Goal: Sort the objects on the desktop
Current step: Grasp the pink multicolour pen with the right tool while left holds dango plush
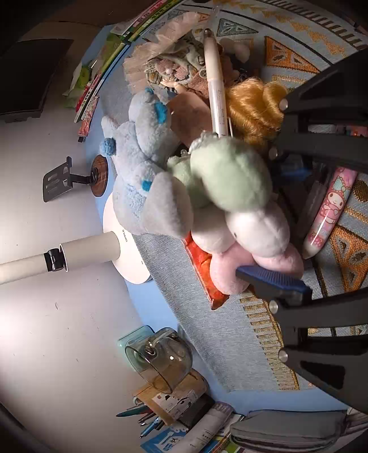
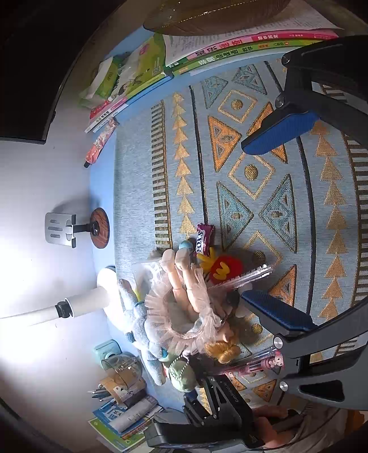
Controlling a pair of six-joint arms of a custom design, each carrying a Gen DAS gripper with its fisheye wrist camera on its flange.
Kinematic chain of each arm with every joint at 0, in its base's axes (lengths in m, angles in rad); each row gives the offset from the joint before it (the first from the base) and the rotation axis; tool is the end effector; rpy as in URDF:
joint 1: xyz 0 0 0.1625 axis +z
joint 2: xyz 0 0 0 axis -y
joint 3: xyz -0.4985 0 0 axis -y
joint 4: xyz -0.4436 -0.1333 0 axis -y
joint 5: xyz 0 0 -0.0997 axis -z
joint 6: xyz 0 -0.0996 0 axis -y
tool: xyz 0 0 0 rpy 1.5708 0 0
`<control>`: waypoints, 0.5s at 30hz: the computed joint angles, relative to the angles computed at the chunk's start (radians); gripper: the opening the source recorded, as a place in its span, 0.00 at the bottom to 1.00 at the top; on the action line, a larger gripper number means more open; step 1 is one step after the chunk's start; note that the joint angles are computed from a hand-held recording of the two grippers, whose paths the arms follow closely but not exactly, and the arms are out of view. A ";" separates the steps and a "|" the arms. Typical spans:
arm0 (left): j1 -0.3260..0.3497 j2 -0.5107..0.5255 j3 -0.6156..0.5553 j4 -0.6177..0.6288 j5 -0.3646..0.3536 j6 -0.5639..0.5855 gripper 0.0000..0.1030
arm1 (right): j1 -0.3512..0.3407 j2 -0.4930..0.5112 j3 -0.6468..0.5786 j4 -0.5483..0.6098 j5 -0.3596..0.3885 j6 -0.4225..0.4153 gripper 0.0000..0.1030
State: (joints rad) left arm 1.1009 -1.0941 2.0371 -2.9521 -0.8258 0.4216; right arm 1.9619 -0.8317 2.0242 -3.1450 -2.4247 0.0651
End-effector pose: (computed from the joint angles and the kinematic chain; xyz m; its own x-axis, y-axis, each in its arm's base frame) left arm -0.0974 -0.6354 0.2224 -0.5491 0.4000 -0.7338 0.6956 0.7054 -0.1360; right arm 0.2889 -0.5478 0.0951 -0.7360 0.0649 0.6739 -0.3065 0.8555 -0.4172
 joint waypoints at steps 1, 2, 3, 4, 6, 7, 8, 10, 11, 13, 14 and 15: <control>0.005 -0.014 0.000 0.025 -0.030 -0.018 0.31 | 0.002 -0.001 -0.002 0.004 0.013 0.000 0.93; 0.005 -0.022 0.005 0.025 -0.034 -0.025 0.31 | 0.005 0.000 -0.007 0.006 0.025 -0.006 0.93; 0.003 -0.032 0.013 0.028 -0.039 -0.029 0.31 | 0.010 0.002 -0.012 0.001 0.037 -0.020 0.93; 0.001 -0.044 0.019 0.037 -0.046 -0.039 0.31 | 0.017 0.006 -0.018 -0.007 0.052 -0.040 0.93; 0.000 -0.074 0.032 0.060 -0.066 -0.076 0.31 | 0.033 0.017 -0.035 -0.022 0.086 -0.089 0.93; 0.000 -0.087 0.035 0.076 -0.073 -0.099 0.31 | 0.041 0.024 -0.045 -0.027 0.106 -0.116 0.93; 0.001 -0.102 0.041 0.092 -0.078 -0.117 0.31 | 0.050 0.035 -0.058 -0.027 0.124 -0.143 0.93; 0.003 -0.124 0.050 0.117 -0.074 -0.140 0.31 | 0.064 0.058 -0.088 -0.004 0.160 -0.193 0.93; 0.004 -0.134 0.055 0.122 -0.069 -0.148 0.31 | 0.067 0.070 -0.102 0.014 0.186 -0.209 0.93; 0.005 -0.151 0.065 0.130 -0.063 -0.165 0.31 | 0.066 0.090 -0.125 0.069 0.243 -0.219 0.92; 0.003 -0.156 0.069 0.130 -0.053 -0.171 0.31 | 0.065 0.103 -0.139 0.111 0.259 -0.213 0.89; 0.002 -0.162 0.073 0.131 -0.045 -0.175 0.31 | 0.063 0.116 -0.153 0.157 0.269 -0.203 0.86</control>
State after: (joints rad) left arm 1.1034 -1.2564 2.1105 -2.8211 -0.8711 0.2470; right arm 2.0252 -0.7154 1.8716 -2.9883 -2.1555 -0.1381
